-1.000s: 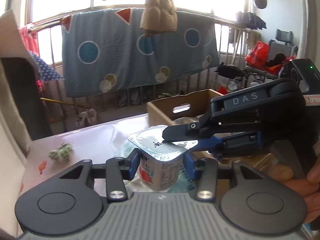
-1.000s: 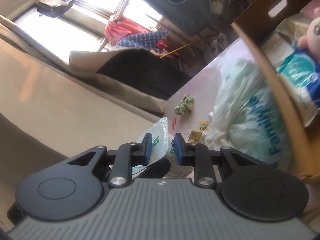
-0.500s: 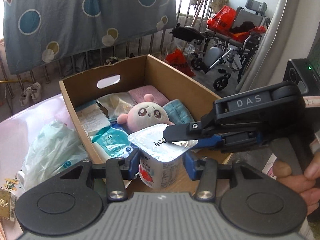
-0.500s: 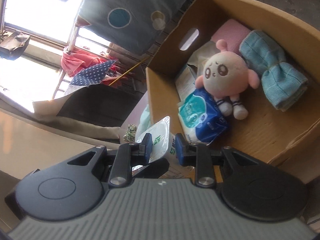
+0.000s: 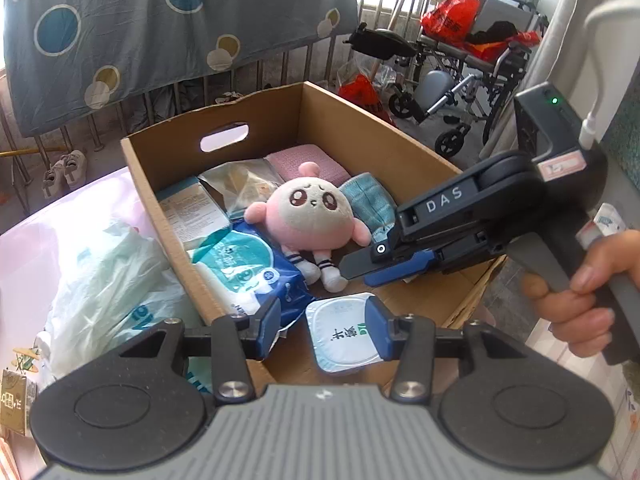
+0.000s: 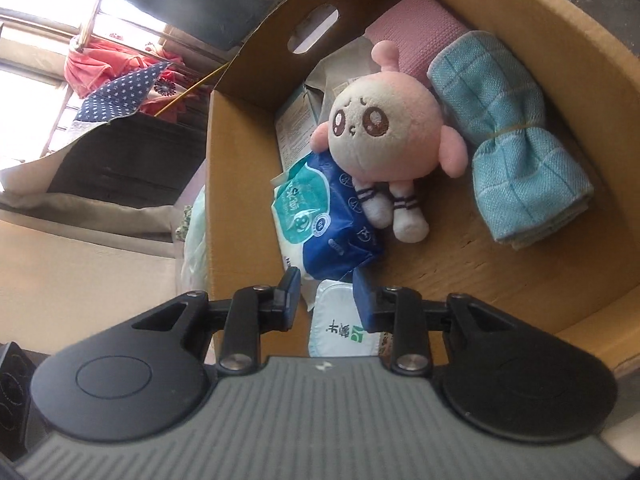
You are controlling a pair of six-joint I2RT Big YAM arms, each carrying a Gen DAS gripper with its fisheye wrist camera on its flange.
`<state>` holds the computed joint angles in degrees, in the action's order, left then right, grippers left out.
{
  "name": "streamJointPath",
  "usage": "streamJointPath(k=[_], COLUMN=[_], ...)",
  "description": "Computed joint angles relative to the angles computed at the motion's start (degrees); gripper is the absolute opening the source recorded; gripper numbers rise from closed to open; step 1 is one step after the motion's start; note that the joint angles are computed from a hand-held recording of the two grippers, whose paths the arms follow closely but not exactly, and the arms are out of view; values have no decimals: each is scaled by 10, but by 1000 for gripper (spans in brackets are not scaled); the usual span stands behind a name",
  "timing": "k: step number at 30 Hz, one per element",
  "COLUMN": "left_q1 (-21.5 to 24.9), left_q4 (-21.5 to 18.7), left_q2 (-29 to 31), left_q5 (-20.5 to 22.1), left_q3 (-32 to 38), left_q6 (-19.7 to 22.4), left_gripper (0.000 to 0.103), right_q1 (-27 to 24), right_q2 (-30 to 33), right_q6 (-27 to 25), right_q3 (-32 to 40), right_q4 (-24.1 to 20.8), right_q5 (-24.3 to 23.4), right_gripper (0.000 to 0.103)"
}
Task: Organize soft objects
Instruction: 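Lower the yogurt cup into the box and open the right gripper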
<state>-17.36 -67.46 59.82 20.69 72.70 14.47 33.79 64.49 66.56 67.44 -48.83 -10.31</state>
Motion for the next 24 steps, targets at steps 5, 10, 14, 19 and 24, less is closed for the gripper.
streamJointPath(k=[5,10,14,19,24], left_q1=[42,100,157,233,329], left_q4=[3,-1,-9,-19,-24], left_q2=[-16,-25,-31,-48,-70], left_q5=[11,27,44,57,67], left_q3=[3,7,5,-15,-39], left_q6=[15,32,46,77,126], left_gripper=[49,49,49,50,54], right_q1=[-1,-8,0,14,22], right_q2=[33,53,53,59,60], right_q6=[-48,-38,-19,4,-9], right_q3=[26,17,11,8,32], right_q4=[-43,-39,-20,11,-21], right_q5=[9,-49,-56,-58,-25], right_gripper=[29,26,26,27,39])
